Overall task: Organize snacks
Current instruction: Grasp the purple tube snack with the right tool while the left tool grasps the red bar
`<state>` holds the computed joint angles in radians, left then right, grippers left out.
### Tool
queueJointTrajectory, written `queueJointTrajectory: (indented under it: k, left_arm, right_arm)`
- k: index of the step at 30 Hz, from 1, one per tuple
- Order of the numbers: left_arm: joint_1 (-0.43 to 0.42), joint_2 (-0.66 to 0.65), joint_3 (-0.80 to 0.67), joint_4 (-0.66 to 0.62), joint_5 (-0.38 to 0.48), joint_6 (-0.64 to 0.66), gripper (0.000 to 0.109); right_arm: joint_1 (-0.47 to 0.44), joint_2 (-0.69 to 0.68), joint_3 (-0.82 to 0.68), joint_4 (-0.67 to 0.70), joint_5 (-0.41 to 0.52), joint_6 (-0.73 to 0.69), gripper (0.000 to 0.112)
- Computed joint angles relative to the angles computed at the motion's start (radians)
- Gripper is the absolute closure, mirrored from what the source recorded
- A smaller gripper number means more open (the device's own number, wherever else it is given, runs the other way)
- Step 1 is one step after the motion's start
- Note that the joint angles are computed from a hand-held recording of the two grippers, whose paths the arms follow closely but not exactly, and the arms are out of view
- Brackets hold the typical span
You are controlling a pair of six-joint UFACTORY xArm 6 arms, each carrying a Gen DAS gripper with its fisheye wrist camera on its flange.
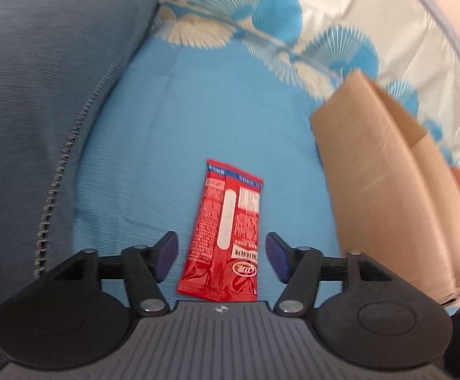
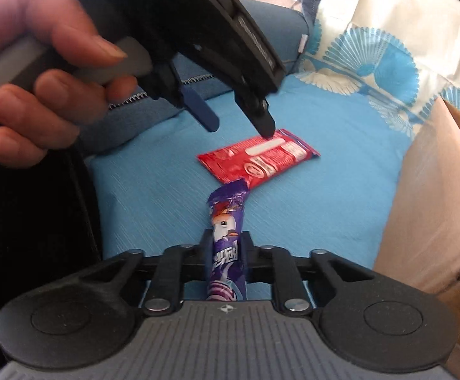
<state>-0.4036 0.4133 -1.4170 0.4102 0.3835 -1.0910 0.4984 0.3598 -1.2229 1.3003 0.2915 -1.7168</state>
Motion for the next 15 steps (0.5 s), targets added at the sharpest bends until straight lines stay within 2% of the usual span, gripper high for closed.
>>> queueJointTrajectory:
  k: [4, 12, 13, 14, 15]
  left_arm:
    - [-0.022, 0.072, -0.107, 0.105, 0.102, -0.03, 0.03]
    - [-0.074, 0.193, -0.287, 0.138, 0.295, 0.123, 0.031]
    - [-0.078, 0.2, -0.296, 0.144, 0.306, 0.134, 0.037]
    - [-0.079, 0.201, -0.299, 0.154, 0.312, 0.136, 0.049]
    - [-0.076, 0.196, -0.292, 0.158, 0.307, 0.13, 0.053]
  right_arm:
    - [-0.005, -0.013, 0.01, -0.038, -0.02, 0.093, 0.097]
    - [0.001, -0.009, 0.022, -0.14, -0.075, 0.262, 0.097]
    - [0.002, -0.01, 0.024, -0.144, -0.077, 0.266, 0.097]
    - [0.003, -0.01, 0.026, -0.145, -0.08, 0.266, 0.096]
    - [0.003, -0.006, 0.022, -0.158, -0.082, 0.278, 0.096]
